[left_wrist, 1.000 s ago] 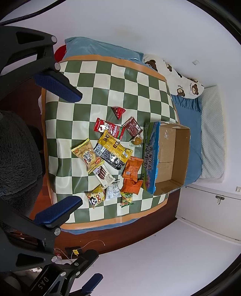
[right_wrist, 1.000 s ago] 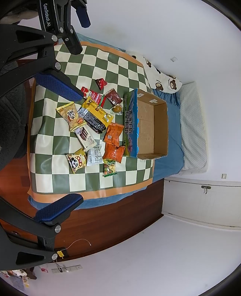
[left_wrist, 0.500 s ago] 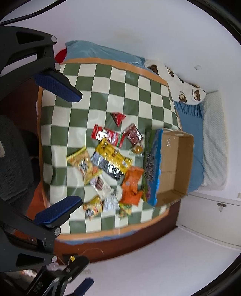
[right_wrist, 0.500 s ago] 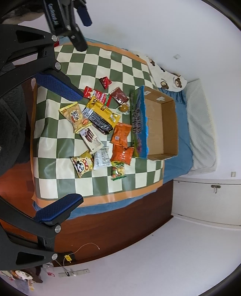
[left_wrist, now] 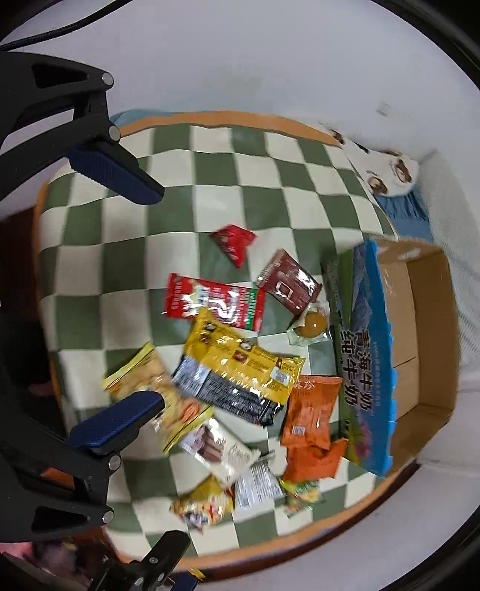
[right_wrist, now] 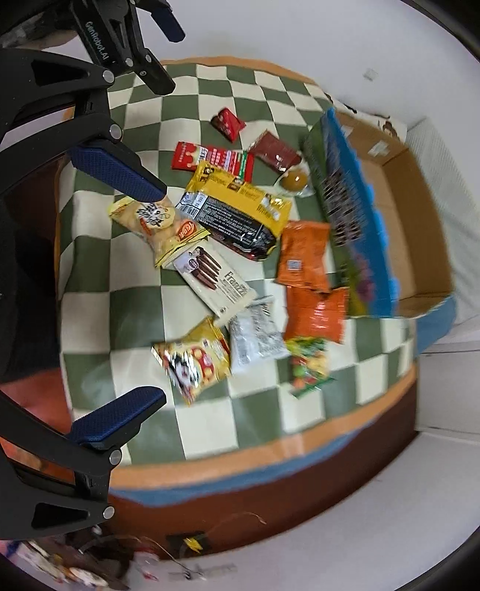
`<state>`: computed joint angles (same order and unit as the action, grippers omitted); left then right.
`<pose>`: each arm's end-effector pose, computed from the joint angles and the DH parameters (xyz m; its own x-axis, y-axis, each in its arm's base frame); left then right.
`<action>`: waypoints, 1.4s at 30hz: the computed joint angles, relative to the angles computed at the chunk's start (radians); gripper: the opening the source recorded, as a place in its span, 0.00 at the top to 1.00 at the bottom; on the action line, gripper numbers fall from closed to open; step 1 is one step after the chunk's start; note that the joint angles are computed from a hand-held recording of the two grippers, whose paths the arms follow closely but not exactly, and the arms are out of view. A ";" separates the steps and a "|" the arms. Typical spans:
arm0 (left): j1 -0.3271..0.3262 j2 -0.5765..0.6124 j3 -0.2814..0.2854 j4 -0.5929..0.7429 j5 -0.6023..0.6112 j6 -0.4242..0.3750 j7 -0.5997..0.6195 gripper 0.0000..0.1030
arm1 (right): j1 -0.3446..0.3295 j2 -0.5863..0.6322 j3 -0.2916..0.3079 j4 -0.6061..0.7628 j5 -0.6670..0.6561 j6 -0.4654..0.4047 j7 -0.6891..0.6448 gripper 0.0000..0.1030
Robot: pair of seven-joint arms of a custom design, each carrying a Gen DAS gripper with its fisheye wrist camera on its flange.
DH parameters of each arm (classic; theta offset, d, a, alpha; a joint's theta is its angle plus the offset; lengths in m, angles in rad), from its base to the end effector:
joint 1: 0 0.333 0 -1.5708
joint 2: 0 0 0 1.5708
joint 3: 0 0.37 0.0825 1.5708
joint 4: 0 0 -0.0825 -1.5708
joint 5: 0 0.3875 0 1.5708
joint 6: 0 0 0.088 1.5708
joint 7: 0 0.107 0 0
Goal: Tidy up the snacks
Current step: 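Grasp the yellow-black biscuit bag with the left tool while the right tool grasps the white Franzzi pack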
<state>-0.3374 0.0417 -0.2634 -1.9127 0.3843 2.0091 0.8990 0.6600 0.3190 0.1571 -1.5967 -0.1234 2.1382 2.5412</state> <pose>0.4949 -0.3093 0.5333 -0.0511 -0.9679 -0.2463 -0.9662 0.1103 -0.2330 0.4907 0.4936 0.5225 -0.0973 -0.9844 -0.1464 -0.9756 0.1235 -0.1816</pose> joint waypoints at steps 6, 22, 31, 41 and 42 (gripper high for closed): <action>-0.006 0.167 0.020 0.101 0.048 0.045 0.148 0.00 | -0.066 0.080 0.016 -0.070 0.215 0.174 0.029 0.02; -0.046 0.547 0.069 0.453 -0.121 -0.048 0.547 0.17 | -0.101 0.141 0.028 -0.130 0.359 0.338 0.036 0.24; 0.015 0.443 0.118 0.316 -0.218 0.010 0.230 0.20 | -0.065 0.258 0.013 0.012 0.341 0.301 0.100 0.33; 0.114 0.444 0.084 0.283 -0.316 0.034 0.261 0.16 | 0.000 0.485 -0.032 0.371 0.238 0.062 0.214 0.38; 0.125 0.443 0.082 0.270 -0.328 0.046 0.283 0.16 | 0.007 0.518 -0.031 0.434 0.224 0.017 0.196 0.38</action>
<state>-0.2123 0.4848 -0.1817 -1.6427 0.0566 2.0548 1.1821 0.6667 0.8367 0.1256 -1.1623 0.1005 2.1557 2.7370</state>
